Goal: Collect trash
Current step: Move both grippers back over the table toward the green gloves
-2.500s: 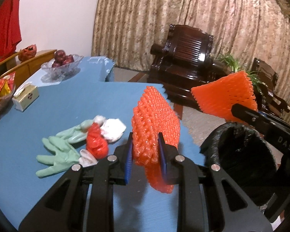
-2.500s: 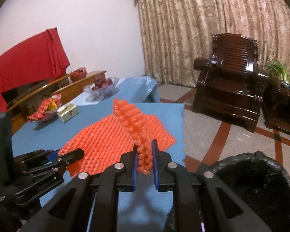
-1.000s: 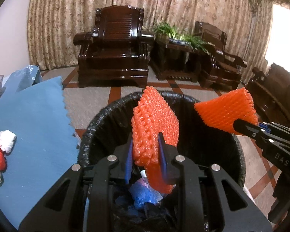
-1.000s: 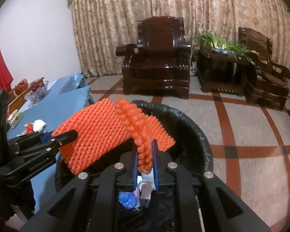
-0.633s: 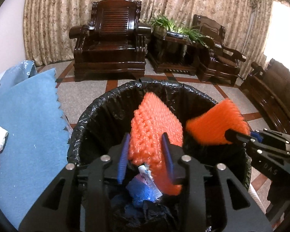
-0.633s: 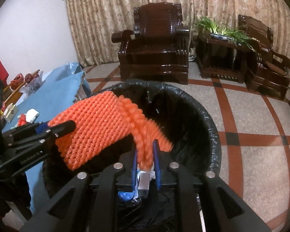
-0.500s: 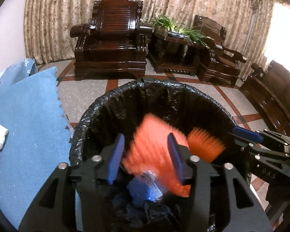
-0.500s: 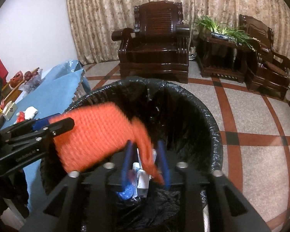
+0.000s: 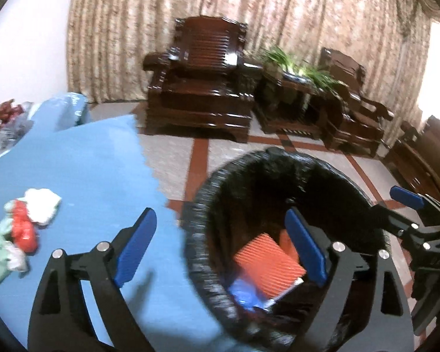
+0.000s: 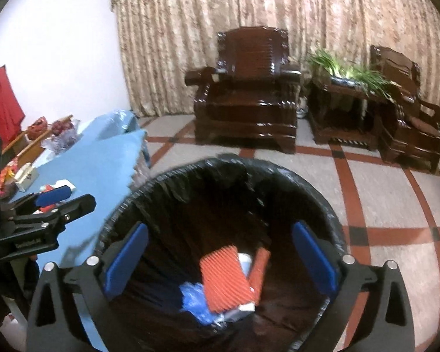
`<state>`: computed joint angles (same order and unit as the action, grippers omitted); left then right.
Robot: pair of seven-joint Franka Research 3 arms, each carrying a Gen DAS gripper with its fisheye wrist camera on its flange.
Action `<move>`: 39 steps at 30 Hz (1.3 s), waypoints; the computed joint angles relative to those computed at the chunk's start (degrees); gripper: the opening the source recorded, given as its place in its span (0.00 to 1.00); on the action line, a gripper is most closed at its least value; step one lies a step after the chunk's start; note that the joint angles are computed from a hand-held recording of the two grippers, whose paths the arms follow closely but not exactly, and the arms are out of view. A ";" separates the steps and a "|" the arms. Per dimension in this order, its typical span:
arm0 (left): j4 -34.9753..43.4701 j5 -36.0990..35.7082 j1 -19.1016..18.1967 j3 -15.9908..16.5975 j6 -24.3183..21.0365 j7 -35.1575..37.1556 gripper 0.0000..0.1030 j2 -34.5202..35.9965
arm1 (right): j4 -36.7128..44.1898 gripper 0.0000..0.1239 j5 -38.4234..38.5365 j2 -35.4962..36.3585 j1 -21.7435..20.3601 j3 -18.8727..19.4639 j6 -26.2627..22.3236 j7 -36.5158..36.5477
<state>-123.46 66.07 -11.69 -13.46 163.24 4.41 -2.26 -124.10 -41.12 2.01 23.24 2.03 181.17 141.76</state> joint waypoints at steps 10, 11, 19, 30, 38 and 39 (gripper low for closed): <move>-12.00 -1.23 6.07 -0.59 -3.59 -2.52 0.87 -14.45 | 7.65 0.78 13.36 5.77 3.85 2.68 0.00 -13.54; -13.09 -1.62 6.82 -0.72 -3.66 -2.34 0.87 -15.68 | 8.78 0.78 14.68 6.69 4.26 3.12 -0.05 -15.11; -21.78 -5.94 12.79 -1.35 -5.33 -0.87 0.87 -25.71 | 16.79 0.78 23.81 13.16 6.32 7.06 -0.85 -26.61; -29.24 -10.84 18.77 -1.24 -5.85 3.27 0.87 -33.67 | 30.40 0.78 31.74 23.43 11.76 8.66 -4.47 -36.67; -33.77 -13.44 22.42 -1.23 -6.06 4.60 0.87 -36.96 | 39.62 0.78 36.56 30.22 16.72 6.96 -8.62 -42.03; -34.01 -13.89 22.61 -1.30 -6.27 4.82 0.87 -37.09 | 40.57 0.78 37.04 30.91 17.50 6.34 -8.95 -42.40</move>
